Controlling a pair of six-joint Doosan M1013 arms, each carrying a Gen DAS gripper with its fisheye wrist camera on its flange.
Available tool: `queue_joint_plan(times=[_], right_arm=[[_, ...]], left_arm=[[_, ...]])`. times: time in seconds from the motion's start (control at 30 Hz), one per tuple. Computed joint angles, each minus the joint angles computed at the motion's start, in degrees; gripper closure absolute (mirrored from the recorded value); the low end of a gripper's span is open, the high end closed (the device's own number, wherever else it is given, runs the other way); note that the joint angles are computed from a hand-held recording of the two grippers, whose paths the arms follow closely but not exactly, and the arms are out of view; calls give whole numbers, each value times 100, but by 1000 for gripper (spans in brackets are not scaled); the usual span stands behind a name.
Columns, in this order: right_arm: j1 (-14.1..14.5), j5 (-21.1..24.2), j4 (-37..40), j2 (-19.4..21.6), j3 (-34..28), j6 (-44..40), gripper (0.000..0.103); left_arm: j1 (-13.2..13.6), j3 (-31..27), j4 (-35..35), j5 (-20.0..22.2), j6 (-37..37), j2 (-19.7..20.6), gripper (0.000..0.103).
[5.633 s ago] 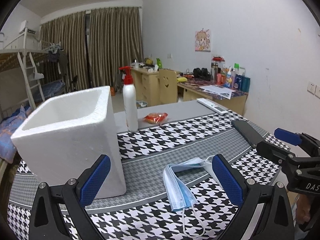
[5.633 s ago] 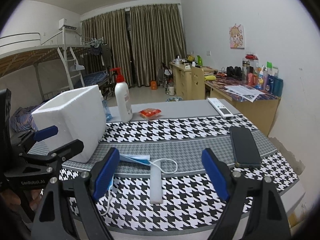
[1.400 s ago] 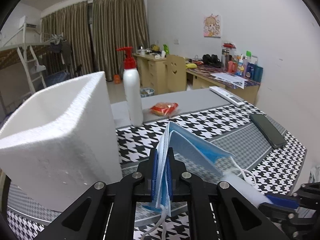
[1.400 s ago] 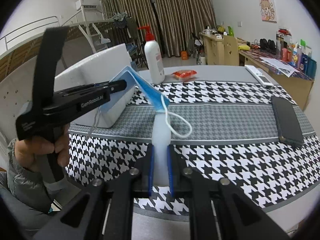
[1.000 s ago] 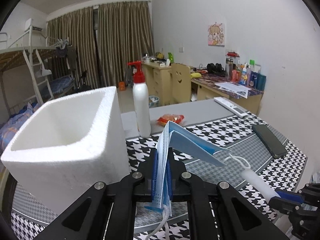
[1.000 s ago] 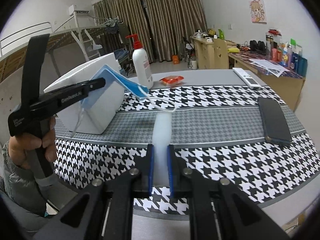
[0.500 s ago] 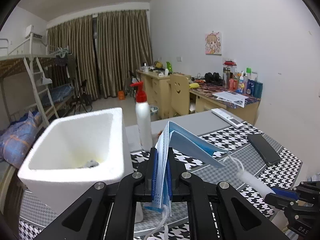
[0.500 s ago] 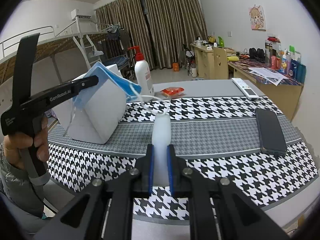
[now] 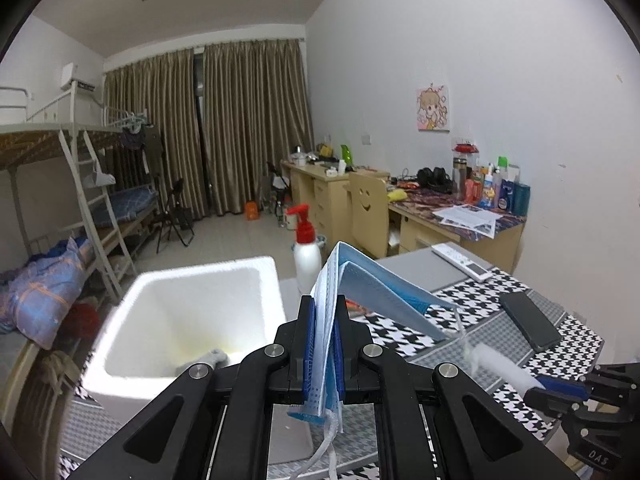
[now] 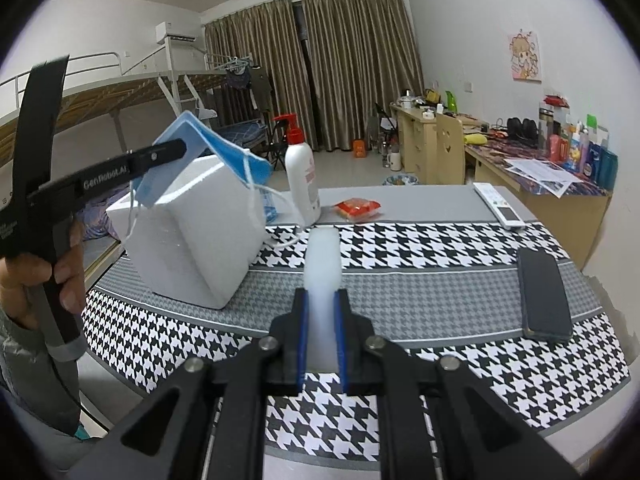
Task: Organize soft objects
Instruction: 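Lift the mask and roller and carry both over the white foam box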
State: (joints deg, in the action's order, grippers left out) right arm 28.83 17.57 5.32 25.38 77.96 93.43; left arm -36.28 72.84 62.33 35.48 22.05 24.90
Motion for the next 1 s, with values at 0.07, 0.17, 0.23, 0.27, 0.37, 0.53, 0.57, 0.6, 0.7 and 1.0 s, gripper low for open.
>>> queue_joint_plan(times=[0.07, 0.17, 0.23, 0.27, 0.37, 0.53, 0.57, 0.6, 0.7, 1.0], right_arm=[[2, 9, 23, 14, -30, -19, 88], [-2, 2, 47, 27, -67, -72, 88], [3, -13, 69, 37, -99, -116, 88], [5, -22, 87, 39, -110, -144, 88], [11, -58, 170, 54, -158, -282, 88], [35, -107, 301, 77, -256, -511, 88], [43, -130, 360, 77, -265, -581, 88], [45, -149, 429, 81, -278, -661, 88], [60, -171, 568, 106, -349, -851, 88], [96, -179, 1158, 236, -609, -1616, 88]], left_arm=[[6, -9, 102, 41, -95, -14, 94], [18, -5, 239, 86, -239, -35, 94], [35, -1, 252, 97, -293, -46, 94], [42, 0, 253, 94, -307, -51, 94], [55, 11, 317, 114, -403, -70, 94], [100, 64, 383, 96, -525, -131, 94], [104, 65, 404, 110, -542, -137, 94], [111, 72, 440, 126, -581, -148, 94], [143, 67, 460, 154, -605, -167, 94], [220, 97, 548, 270, -771, -200, 94]])
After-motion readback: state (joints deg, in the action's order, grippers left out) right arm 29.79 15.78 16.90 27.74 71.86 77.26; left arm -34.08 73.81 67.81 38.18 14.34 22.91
